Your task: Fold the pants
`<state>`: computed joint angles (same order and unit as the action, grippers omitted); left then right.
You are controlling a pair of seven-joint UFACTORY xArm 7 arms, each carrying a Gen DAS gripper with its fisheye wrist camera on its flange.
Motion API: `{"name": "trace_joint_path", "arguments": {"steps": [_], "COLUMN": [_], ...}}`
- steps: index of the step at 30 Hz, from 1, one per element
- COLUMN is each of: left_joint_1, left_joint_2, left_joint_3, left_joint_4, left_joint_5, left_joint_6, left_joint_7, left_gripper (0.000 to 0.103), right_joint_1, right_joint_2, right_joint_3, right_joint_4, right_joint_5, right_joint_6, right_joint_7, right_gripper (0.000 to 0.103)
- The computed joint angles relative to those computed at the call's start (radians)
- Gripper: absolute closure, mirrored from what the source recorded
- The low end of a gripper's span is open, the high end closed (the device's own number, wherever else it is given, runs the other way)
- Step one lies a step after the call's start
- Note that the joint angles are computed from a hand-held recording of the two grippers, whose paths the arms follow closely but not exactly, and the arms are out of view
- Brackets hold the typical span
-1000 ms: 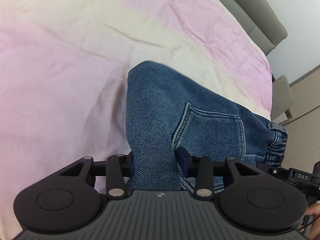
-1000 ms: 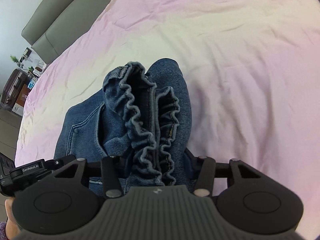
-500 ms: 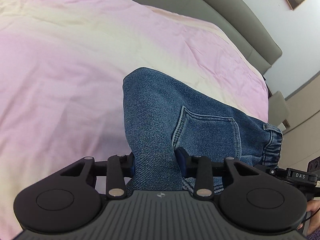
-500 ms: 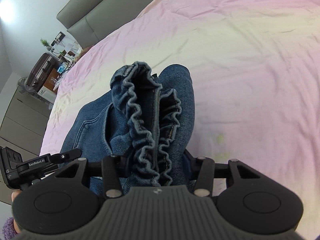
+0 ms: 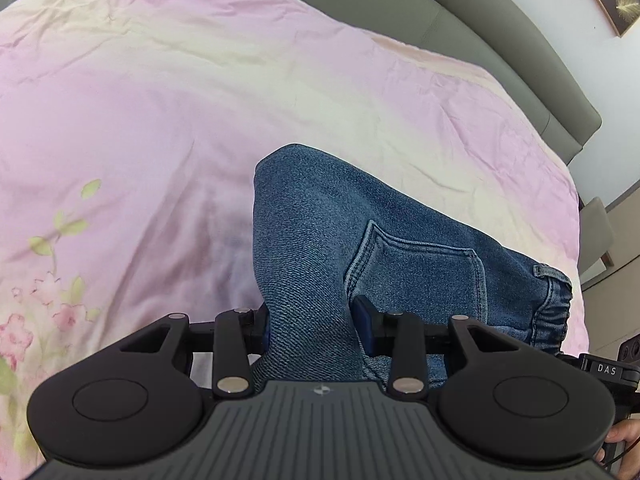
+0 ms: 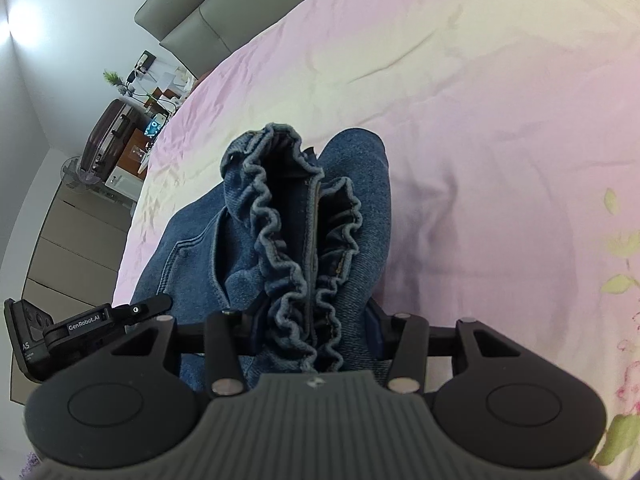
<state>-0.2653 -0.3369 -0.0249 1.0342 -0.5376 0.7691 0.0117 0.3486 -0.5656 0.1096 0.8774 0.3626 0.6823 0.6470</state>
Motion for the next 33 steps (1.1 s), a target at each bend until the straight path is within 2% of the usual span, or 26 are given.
{"name": "trace_joint_path", "arguments": {"steps": [4,9,16,18,19,20,23,25,26,28,29,31,33], "left_joint_1": [0.0,-0.011,0.0,0.004,0.006,0.009,0.015,0.003,-0.012,-0.055,-0.067,-0.086,-0.09], "left_joint_2": [0.044,0.077,0.093,0.106,0.099,0.092,0.064,0.036,0.015,-0.034,-0.052,-0.078,-0.083], "left_joint_3": [-0.016,-0.019,-0.05,-0.074,-0.084,-0.1,-0.141,-0.149,-0.141,-0.103,-0.094,-0.088,-0.088], "left_joint_4": [-0.036,-0.057,-0.028,0.005,0.011,0.02,0.048,0.05,0.044,0.024,0.017,0.013,0.017], "left_joint_5": [0.012,0.0,0.059,0.114,0.152,0.205,0.364,0.412,0.403,0.334,0.312,0.289,0.287], "left_joint_6": [-0.02,-0.054,-0.049,-0.038,-0.032,-0.027,0.001,0.002,-0.005,-0.01,-0.01,0.013,0.049], "left_joint_7": [0.004,0.03,-0.056,-0.128,-0.155,-0.19,-0.279,-0.289,-0.265,-0.179,-0.154,-0.109,-0.079], "left_gripper": [0.058,0.051,0.047,0.043,0.042,0.042,0.043,0.043,0.046,0.05,0.051,0.055,0.063], "right_joint_1": [-0.006,0.006,-0.003,-0.014,-0.022,-0.035,-0.074,-0.082,-0.082,-0.078,-0.072,-0.051,-0.029], "right_joint_2": [0.011,0.036,0.109,0.122,0.129,0.141,0.147,0.128,0.117,0.09,0.079,0.062,0.056], "right_joint_3": [-0.003,-0.01,-0.011,-0.003,0.005,0.023,0.085,0.109,0.119,0.142,0.151,0.165,0.179], "right_joint_4": [-0.052,-0.093,-0.029,0.002,0.023,0.053,0.132,0.163,0.173,0.185,0.188,0.188,0.18], "right_joint_5": [0.004,0.002,0.0,-0.017,-0.038,-0.076,-0.237,-0.311,-0.338,-0.39,-0.409,-0.432,-0.438], "right_joint_6": [0.014,-0.032,0.0,0.034,0.057,0.084,0.158,0.184,0.188,0.179,0.172,0.161,0.162], "right_joint_7": [0.013,-0.036,-0.049,-0.04,-0.035,-0.02,0.012,0.015,0.014,0.001,-0.013,-0.055,-0.09], "right_gripper": [0.059,0.056,0.052,0.047,0.046,0.04,0.031,0.031,0.031,0.034,0.038,0.054,0.071]}}
